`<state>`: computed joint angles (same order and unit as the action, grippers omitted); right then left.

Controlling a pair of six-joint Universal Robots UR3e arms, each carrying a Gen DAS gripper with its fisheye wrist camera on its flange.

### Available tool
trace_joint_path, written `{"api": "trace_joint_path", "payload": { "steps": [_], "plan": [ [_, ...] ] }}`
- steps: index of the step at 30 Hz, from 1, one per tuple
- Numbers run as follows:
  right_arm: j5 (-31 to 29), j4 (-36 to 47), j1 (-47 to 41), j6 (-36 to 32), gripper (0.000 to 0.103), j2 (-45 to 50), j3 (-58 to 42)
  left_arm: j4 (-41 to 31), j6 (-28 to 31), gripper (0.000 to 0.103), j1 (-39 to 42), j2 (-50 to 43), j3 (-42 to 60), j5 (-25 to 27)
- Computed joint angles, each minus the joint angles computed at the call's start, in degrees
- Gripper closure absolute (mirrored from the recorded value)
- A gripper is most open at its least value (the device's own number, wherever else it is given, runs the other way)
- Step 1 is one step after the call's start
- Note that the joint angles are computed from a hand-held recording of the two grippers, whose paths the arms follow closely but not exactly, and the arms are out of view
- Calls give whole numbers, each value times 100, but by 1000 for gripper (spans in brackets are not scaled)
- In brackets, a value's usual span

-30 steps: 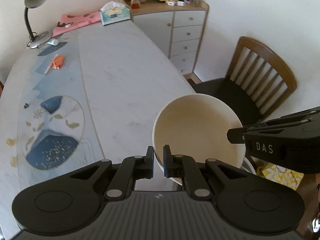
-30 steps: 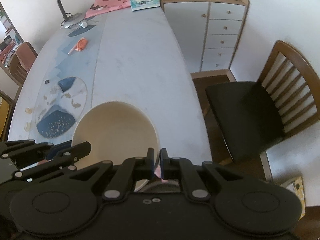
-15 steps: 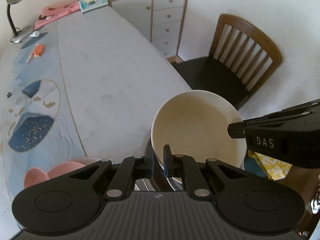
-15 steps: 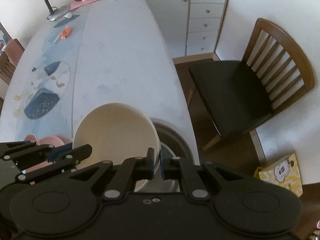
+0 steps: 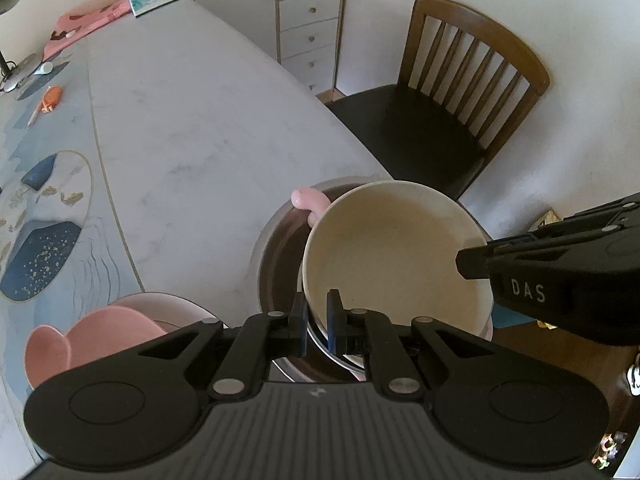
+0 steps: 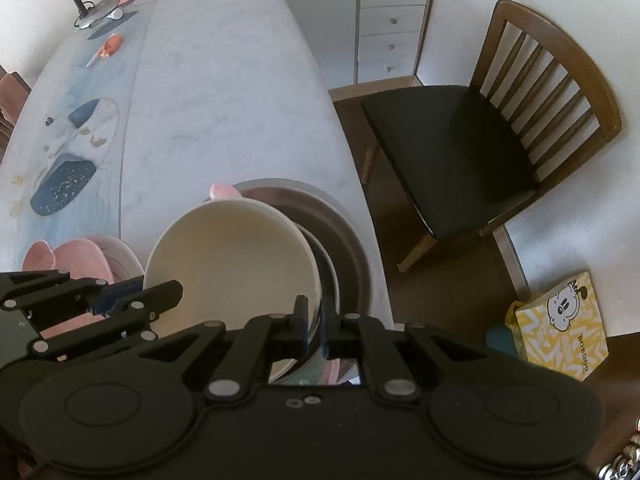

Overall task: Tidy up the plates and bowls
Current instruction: 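Carry the cream bowl with both tools into the steel pot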

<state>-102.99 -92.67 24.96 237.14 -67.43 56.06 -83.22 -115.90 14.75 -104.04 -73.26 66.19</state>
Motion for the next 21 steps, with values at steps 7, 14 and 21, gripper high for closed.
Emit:
{"api": "trace_joint_path", "payload": {
  "steps": [7, 14, 21],
  "plan": [
    [69, -156, -31, -3, 96, -44, 240, 137, 66, 95, -38, -77, -102, 60],
    [102, -253, -59, -17, 96, -26, 311, 227, 34, 95, -97, -190, -96, 121],
    [117, -291, -78, -8, 96, -2, 346, 340, 38, 95, -144, -210, -159, 140]
  ]
}}
